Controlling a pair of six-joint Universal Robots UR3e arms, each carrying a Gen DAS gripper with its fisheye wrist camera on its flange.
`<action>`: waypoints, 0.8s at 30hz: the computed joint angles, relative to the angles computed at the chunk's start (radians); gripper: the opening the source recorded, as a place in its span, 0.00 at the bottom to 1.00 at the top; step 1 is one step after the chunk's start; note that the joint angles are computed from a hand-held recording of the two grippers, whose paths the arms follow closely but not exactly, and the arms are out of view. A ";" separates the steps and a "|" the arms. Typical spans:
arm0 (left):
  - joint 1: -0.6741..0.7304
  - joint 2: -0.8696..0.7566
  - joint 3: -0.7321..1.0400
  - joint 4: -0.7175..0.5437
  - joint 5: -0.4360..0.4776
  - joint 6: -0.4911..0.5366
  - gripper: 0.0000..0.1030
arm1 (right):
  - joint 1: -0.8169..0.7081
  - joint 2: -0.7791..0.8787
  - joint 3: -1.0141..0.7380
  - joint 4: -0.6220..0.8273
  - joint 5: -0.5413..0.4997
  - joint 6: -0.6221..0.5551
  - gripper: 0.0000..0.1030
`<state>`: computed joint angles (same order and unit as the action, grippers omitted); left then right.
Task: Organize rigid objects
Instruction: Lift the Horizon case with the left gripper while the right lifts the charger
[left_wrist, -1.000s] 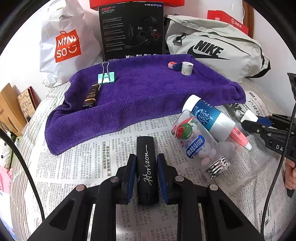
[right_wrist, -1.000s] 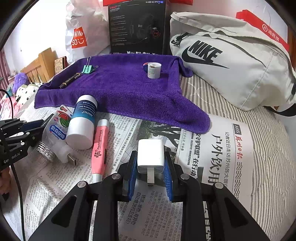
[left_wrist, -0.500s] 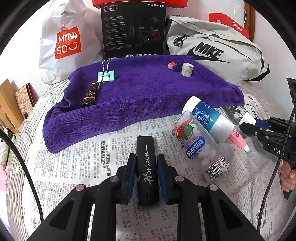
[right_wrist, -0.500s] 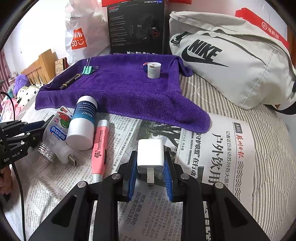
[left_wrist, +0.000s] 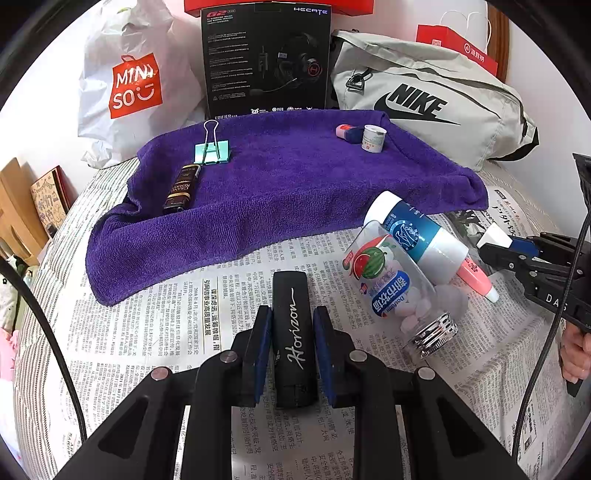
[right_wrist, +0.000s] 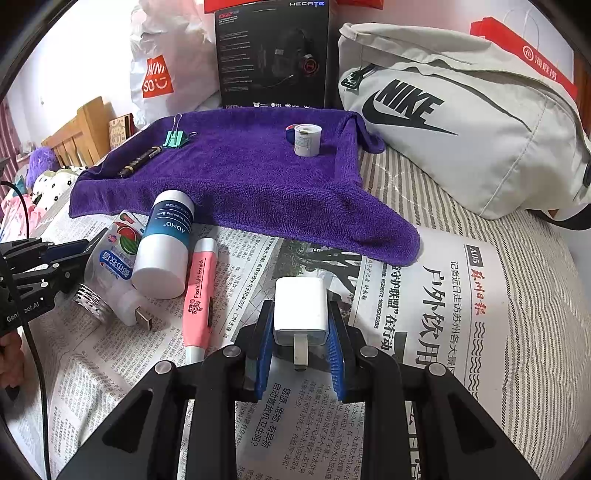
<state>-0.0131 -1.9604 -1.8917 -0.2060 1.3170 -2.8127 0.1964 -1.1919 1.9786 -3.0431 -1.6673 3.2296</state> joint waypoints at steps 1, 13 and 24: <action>0.000 0.000 0.000 0.000 0.000 0.000 0.22 | 0.001 0.000 -0.001 0.000 -0.002 -0.001 0.25; -0.001 -0.001 0.001 0.001 0.002 -0.001 0.22 | 0.002 0.001 -0.002 0.001 -0.004 0.000 0.25; -0.016 -0.005 -0.001 0.019 0.031 0.003 0.22 | 0.005 0.002 -0.004 0.003 -0.008 0.001 0.25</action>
<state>-0.0292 -1.9657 -1.8925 -0.1870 1.3482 -2.8099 0.2018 -1.1898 1.9744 -3.0404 -1.6756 3.2306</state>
